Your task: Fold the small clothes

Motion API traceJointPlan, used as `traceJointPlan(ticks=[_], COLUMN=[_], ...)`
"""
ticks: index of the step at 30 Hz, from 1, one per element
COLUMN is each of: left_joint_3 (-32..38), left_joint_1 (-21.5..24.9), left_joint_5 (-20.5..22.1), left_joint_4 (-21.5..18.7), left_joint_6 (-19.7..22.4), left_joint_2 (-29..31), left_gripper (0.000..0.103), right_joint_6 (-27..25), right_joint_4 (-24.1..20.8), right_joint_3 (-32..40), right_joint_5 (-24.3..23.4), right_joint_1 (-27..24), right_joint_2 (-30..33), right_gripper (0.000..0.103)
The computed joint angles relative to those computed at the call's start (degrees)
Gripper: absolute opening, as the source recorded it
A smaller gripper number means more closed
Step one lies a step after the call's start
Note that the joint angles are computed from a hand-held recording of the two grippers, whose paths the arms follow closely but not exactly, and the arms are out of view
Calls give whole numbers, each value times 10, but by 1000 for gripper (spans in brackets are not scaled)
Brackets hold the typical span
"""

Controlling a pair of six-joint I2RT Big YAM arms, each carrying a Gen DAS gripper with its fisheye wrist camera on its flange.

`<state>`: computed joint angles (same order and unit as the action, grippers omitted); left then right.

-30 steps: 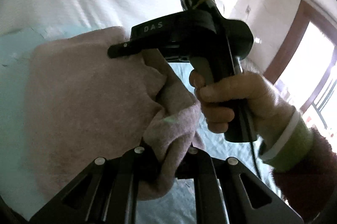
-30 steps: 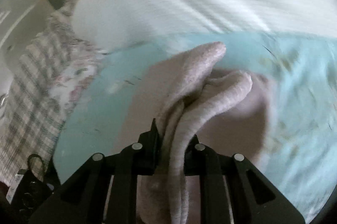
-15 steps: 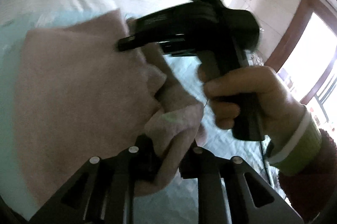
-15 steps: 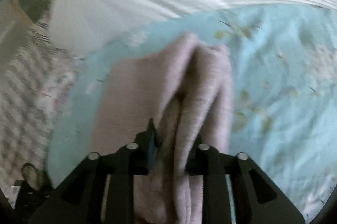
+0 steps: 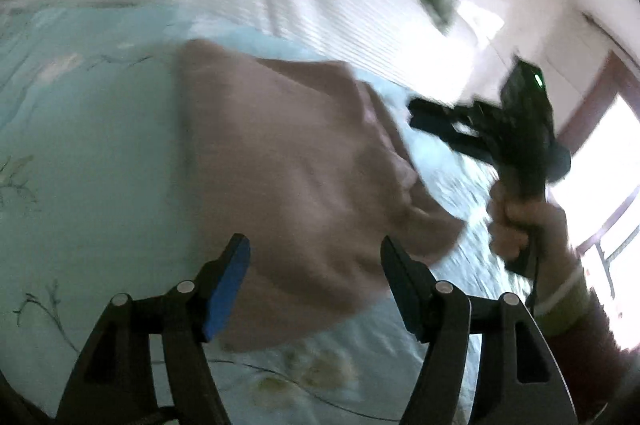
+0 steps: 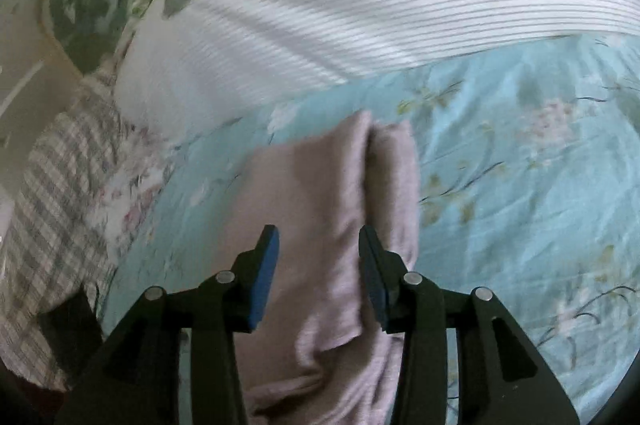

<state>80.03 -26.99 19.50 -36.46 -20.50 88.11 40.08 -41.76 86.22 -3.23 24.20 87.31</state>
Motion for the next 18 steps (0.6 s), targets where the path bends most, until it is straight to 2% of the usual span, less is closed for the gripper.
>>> traceJointPlan(ticks=[2,5,8,9,10,11,15,16,18], left_joint_3=[23,36,55,65,71,76,97,100,117], left_joint_1=[13,29,37,41,41,42,38,38,35], left_joint_5=[8,20,37,42,44,47,46,46,45], left_joint_4=[-24,-30,-47,-54,-54,-57,-54,-57,-69], left_joint_6=[-16,-28,-37,-39,-41,-41,-32,-31,-30], left_joint_2=[14,33,54,63,71,74,90,92,107], left_gripper=[68,69,69,69,69,69,69,70,70], right_joint_6=[-20,-24,-32,-27,-14,-3,-5,-2,9], right_joint_4=[-26,-46,-82,-93,-80,-58,31,41,32], right_joint_3=[21,52,85,95,92,83,47,36,20], right_joint_5=[8,-5,6,2,-23,-36,-4,8,11], right_joint_1=[1,-3,-4,-6,-10,-11,0,0,-8], right_joint_2=[22,62,98,109,112,103,42,26,15], right_gripper=[43,43,42,35,8,8,8,8,8])
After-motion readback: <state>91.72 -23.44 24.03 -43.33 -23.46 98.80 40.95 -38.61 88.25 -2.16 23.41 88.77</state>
